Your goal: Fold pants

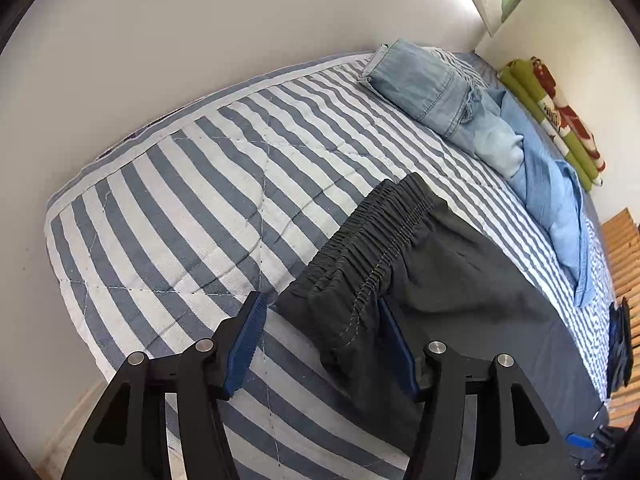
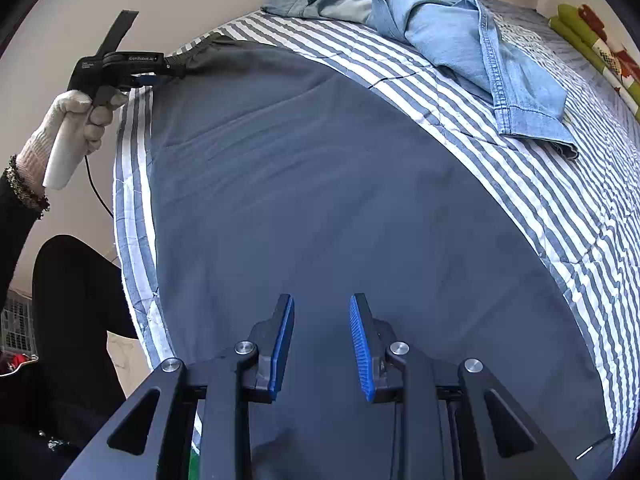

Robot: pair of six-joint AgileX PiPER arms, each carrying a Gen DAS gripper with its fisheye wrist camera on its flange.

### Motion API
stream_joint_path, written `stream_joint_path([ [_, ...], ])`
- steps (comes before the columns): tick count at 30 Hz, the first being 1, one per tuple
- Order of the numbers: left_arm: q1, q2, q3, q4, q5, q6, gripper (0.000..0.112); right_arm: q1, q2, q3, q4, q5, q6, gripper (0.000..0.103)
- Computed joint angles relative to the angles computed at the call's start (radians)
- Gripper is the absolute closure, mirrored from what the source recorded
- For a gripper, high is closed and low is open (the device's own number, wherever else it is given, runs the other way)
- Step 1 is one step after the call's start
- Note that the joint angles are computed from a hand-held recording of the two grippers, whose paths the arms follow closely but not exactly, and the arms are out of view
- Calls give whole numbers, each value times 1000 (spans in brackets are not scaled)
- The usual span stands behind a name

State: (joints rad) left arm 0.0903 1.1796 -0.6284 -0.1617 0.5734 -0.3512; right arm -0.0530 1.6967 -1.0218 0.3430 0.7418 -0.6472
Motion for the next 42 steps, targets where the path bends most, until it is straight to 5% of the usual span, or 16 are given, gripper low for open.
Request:
stream_joint_path([
  [2,-2,2,8,-4,-17,1,52,0,1,4,-1,-3,-1,77],
  [4,-57,37,-31,104,18,-89,73,0,12,-1,-3,-6,4,77],
  [8,-96,42,-82,111,68,-102,94,5,17,-4,0,-10,15,77],
  [14,-139,44,-83,202,66,-203,88,17,8,7,-3,-17,8,77],
  [18,-19,7,-24,14,27,-28,51,6,8,10,6,-12,0,77],
  [20,57,-24,25,-146,4,140,49,1,4,17,4,-11,-4,77],
  [23,67,-37,69,-228,-60,212,50,-6,8,20,7,-13,-9,77],
  [25,40,-9,55,-181,-87,146,75,-3,18,17,6,-19,-2,77],
  [28,35,35,28,-210,-98,162,94,-2,24,16,17,-18,-1,77],
  [37,-45,-94,-15,-13,-35,-75,99,-20,40,-27,36,-35,35,77],
  [42,-193,-163,-113,138,48,-261,100,5,113,-44,-94,-113,165,77],
])
